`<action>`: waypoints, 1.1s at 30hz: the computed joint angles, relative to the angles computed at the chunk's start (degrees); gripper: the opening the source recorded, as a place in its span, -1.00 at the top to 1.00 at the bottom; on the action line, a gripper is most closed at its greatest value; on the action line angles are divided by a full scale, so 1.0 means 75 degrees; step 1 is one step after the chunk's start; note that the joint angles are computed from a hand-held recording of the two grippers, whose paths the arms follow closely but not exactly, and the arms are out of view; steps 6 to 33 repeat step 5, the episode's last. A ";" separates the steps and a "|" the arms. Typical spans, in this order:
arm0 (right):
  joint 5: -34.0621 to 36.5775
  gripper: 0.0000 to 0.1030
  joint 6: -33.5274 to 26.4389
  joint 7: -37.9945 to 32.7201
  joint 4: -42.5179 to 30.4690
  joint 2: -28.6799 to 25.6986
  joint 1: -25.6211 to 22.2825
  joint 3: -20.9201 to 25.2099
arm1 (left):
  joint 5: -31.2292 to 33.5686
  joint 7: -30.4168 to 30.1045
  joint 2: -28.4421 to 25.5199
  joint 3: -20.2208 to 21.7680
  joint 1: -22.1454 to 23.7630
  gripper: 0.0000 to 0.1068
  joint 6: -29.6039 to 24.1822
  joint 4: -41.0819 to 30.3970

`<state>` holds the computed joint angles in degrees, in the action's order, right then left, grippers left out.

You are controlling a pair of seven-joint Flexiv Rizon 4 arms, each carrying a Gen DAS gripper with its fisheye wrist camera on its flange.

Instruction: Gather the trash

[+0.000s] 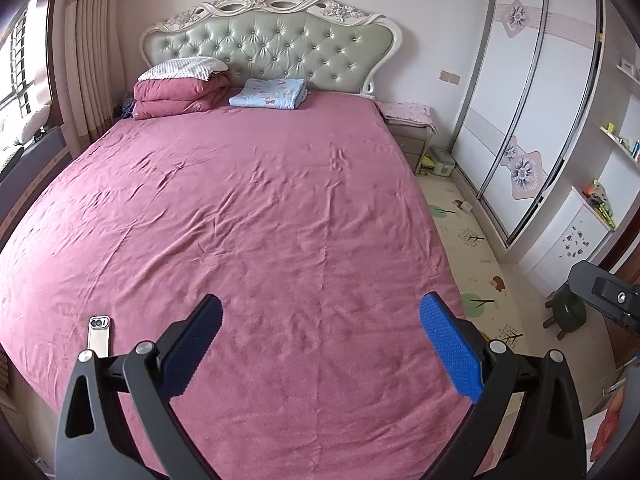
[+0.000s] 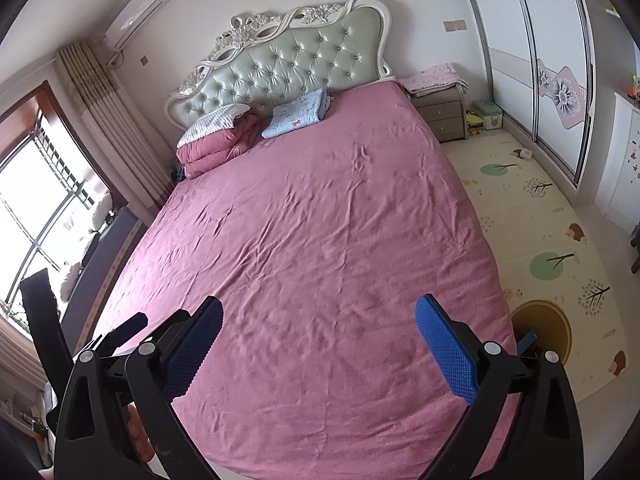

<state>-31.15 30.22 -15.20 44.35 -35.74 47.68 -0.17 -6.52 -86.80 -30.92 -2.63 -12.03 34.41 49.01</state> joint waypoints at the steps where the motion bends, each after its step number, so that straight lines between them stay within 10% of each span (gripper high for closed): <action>1: 0.0001 -0.81 0.0015 0.0002 0.0005 0.0000 -0.0001 0.0000 | -0.0010 0.0003 -0.0008 -0.0010 0.0000 -0.85 0.0005 -0.0006; 33: 0.0036 -0.81 0.0021 -0.0067 -0.0064 -0.0035 -0.0010 0.0010 | -0.0043 0.0023 -0.0043 -0.0031 0.0000 -0.85 -0.0002 -0.0052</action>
